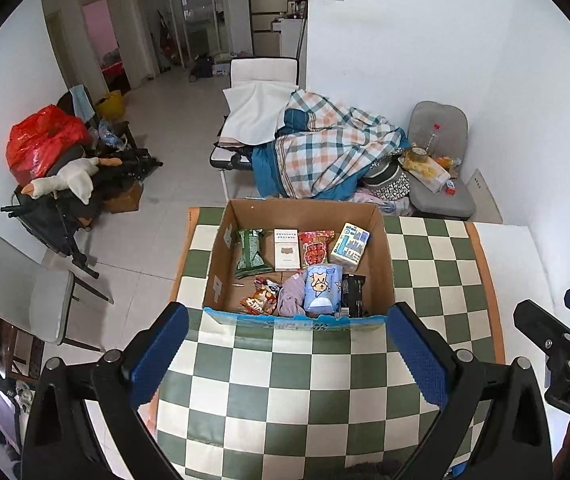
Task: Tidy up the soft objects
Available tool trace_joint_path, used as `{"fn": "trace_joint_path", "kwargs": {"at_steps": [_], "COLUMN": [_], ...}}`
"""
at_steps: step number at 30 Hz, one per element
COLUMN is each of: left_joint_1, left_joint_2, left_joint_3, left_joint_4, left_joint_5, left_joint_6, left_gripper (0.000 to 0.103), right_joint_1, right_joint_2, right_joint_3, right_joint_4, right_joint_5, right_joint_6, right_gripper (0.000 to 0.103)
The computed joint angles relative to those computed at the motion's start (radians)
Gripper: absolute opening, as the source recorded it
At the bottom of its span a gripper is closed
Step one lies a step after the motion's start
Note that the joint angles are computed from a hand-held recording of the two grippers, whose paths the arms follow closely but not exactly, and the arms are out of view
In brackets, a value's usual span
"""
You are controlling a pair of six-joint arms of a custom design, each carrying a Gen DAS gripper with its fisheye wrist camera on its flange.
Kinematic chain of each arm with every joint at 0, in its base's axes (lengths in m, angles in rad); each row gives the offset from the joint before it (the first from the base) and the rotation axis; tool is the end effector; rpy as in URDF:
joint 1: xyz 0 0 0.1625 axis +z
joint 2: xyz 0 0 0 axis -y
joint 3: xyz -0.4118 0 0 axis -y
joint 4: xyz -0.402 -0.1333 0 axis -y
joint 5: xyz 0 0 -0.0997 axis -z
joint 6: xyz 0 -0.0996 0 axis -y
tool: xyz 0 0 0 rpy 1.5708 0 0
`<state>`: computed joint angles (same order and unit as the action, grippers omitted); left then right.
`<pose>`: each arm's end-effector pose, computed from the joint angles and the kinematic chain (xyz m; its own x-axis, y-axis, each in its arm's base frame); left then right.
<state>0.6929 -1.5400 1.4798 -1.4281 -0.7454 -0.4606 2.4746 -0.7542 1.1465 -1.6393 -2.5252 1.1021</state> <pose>-0.2588 -0.4832 0.5227 -0.6872 0.2192 -0.6926 0.5150 0.8194 -0.2517 0.6197 -0.4217 0.2045 -0.7339 0.2455 0.6333 -0.1994 0.8134 -0.5464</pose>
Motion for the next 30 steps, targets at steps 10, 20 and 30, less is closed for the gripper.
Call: {"fn": "trace_joint_path", "kwargs": {"at_steps": [10, 20, 30], "left_joint_1": [-0.039, -0.053, -0.060], "left_joint_2": [-0.037, -0.048, -0.054], "left_joint_3": [0.001, 0.005, 0.014], "left_joint_4": [0.051, 0.083, 0.079], "left_joint_5": [0.015, 0.003, 0.008], "left_joint_6": [-0.056, -0.074, -0.069], "left_gripper": [0.102, 0.102, 0.102], "right_joint_1": [0.034, 0.042, 0.048], "right_joint_2": [0.003, -0.004, 0.002], "right_joint_3": [-0.040, -0.045, -0.072], "right_joint_4": [0.092, 0.115, 0.143], "right_joint_5": [-0.004, -0.020, -0.027], "right_joint_6": [0.040, 0.052, 0.060], "right_gripper": [0.103, 0.103, 0.103]}}
